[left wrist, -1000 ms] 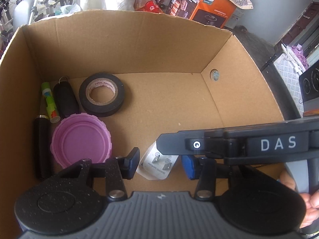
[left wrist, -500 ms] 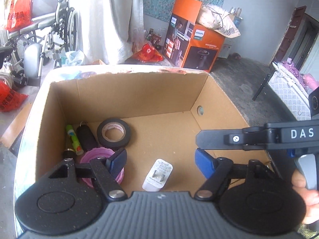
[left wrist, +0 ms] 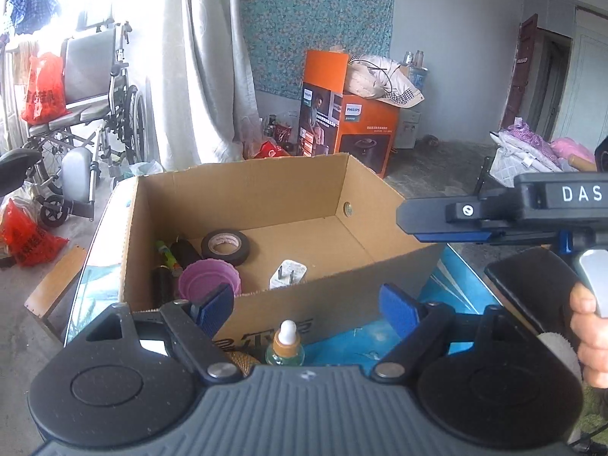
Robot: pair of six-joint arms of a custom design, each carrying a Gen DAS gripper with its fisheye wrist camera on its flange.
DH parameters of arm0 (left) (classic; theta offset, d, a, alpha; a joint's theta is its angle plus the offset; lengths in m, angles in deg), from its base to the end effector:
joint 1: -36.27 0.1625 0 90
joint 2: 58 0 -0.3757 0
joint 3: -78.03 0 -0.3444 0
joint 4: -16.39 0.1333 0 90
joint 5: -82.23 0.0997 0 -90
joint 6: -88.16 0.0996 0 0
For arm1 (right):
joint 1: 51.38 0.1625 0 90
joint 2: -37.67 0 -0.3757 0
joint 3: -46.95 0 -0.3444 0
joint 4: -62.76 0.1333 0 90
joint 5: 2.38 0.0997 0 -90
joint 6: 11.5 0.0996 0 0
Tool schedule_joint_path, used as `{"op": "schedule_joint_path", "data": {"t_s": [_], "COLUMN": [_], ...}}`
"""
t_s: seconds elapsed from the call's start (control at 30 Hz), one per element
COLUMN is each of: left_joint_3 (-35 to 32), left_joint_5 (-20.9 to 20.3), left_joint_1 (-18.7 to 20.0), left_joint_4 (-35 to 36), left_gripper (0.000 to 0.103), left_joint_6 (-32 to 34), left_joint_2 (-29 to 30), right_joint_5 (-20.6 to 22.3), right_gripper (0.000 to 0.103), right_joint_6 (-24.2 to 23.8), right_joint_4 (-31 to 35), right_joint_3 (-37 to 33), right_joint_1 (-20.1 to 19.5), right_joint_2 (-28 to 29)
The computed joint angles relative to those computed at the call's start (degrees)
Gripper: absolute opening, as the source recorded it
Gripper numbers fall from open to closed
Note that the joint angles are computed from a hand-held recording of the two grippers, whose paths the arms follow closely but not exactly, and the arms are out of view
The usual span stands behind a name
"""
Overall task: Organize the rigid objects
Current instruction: 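Move the right gripper to the green dropper bottle on the table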
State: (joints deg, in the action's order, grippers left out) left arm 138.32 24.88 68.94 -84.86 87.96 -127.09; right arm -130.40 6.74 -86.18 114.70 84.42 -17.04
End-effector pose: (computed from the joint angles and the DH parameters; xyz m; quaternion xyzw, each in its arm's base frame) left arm -0.4015 -0.4796 0.5215 0.4089 0.8534 -0.2796 0.1622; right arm 0.5364 -0.4213 0.4084 0.0840 -0.8758 0.4716 0.0588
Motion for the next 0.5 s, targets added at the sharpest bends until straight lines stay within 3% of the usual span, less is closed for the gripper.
{"op": "schedule_joint_path", "data": {"t_s": [0.23,0.5], "left_joint_3": [11.3,14.1], "left_joint_5": [4.0,5.1], "left_joint_1": [-0.4,0.7], "left_joint_4": [-4.9,-7.5], "left_gripper": [0.082,0.055], "left_joint_6": [2.9,5.3], "left_joint_2": [-4.0,-3.7], "right_joint_5": [1.4,1.7], "right_gripper": [0.04,0.036], "right_joint_6": [3.5,2.6], "right_joint_4": [5.7,11.3], "right_joint_3": [-2.4,-8.0], "right_joint_1": [-0.8,-2.0], "right_joint_2": [4.2,9.5]}}
